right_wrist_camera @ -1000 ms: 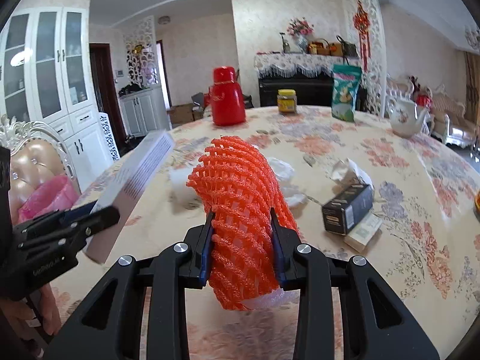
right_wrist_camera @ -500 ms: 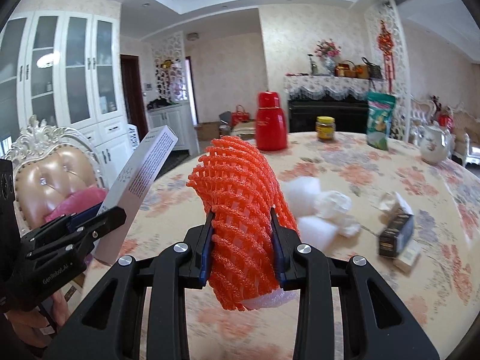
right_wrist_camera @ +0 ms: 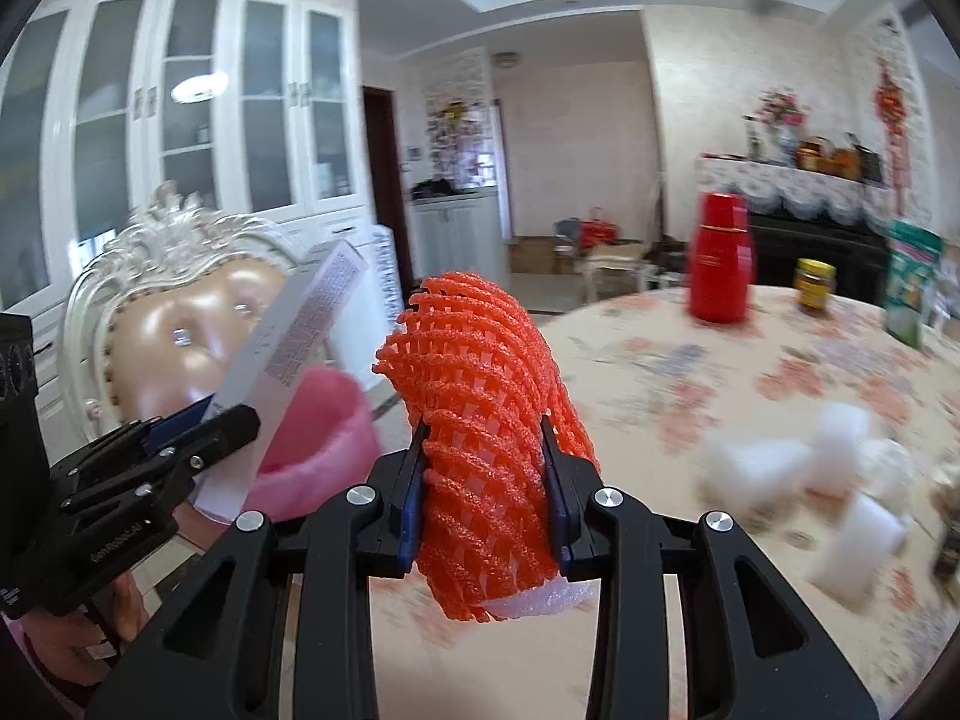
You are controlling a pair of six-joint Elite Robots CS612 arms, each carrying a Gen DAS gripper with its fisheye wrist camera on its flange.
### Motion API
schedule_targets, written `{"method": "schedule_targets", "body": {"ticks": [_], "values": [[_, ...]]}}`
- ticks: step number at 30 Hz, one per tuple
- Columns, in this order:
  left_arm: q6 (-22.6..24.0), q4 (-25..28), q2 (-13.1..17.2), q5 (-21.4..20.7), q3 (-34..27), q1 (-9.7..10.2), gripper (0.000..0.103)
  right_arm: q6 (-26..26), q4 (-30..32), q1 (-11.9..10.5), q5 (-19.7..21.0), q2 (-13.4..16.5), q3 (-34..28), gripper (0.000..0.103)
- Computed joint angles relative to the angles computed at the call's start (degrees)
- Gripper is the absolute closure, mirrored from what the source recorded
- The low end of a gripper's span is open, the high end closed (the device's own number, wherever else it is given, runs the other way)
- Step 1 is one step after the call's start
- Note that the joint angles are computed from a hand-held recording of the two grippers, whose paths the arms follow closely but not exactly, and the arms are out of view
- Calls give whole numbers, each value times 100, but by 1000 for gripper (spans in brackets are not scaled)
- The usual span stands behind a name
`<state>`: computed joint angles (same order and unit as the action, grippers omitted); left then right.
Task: Collect trash
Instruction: 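Carry the net and box to the pink bin and release them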
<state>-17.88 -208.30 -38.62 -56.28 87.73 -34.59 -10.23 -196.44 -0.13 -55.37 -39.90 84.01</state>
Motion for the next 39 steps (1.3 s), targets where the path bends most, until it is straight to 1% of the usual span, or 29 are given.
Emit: {"method": "schedule_targets", "body": {"ticks": [2, 6, 10, 13, 17, 20, 22, 24, 25, 26, 27, 28, 29, 31, 32, 33, 35, 36, 38, 39], "values": [[-24, -34, -62, 123, 126, 44, 69, -51, 92, 111, 104, 56, -131, 70], [-226, 21, -163, 319, 328, 228, 69, -203, 356, 337, 258, 197, -432, 70], [-537, 257, -204, 370, 413, 419, 69, -338, 696, 530, 333, 334, -737, 70], [-584, 382, -196, 348, 427, 541, 69, -274, 925, 672, 374, 479, -1037, 70], [-788, 533, -155, 253, 401, 717, 69, -279, 1249, 819, 366, 664, -1389, 69], [-1044, 624, -110, 65, 398, 883, 69, -291, 1525, 897, 378, 792, -1621, 69], [-1136, 700, -82, -127, 381, 989, 69, -312, 1705, 964, 354, 902, -1818, 68], [-1228, 902, -72, -351, 368, 1090, 68, -329, 1830, 1004, 345, 984, -1960, 64], [-1291, 962, -64, -354, 374, 1118, 62, -337, 1949, 1037, 330, 1045, -2073, 62], [-1382, 983, -58, -319, 392, 1141, 49, -328, 2008, 1067, 291, 1089, -2148, 56], [-1456, 962, -57, -295, 412, 1162, 46, -314, 2076, 1082, 284, 1129, -2220, 41], [-1544, 919, -67, -279, 449, 1186, 44, -284, 2120, 1092, 319, 1179, -2294, 36], [-1621, 866, -90, -245, 503, 1194, 41, -274, 2128, 1095, 345, 1203, -2323, 34], [-1657, 669, -127, -90, 615, 1176, 38, -273, 2151, 1092, 347, 1211, -2329, 33], [-1666, 639, -156, -58, 665, 1162, 35, -269, 2166, 1085, 348, 1205, -2319, 33], [-1679, 621, -183, 97, 721, 1110, 32, -257, 2167, 1068, 366, 1182, -2280, 33], [-1637, 465, -200, 339, 790, 1036, 19, -277, 2093, 1023, 389, 1112, -2157, 33], [-1611, 368, -210, 378, 812, 1020, 17, -292, 2009, 1000, 368, 1068, -2071, 33], [-1583, 234, -231, 454, 848, 948, 9, -339, 1793, 924, 311, 944, -1829, 33], [-1548, 191, -232, 566, 835, 896, 6, -345, 1705, 884, 290, 888, -1719, 33]]}}
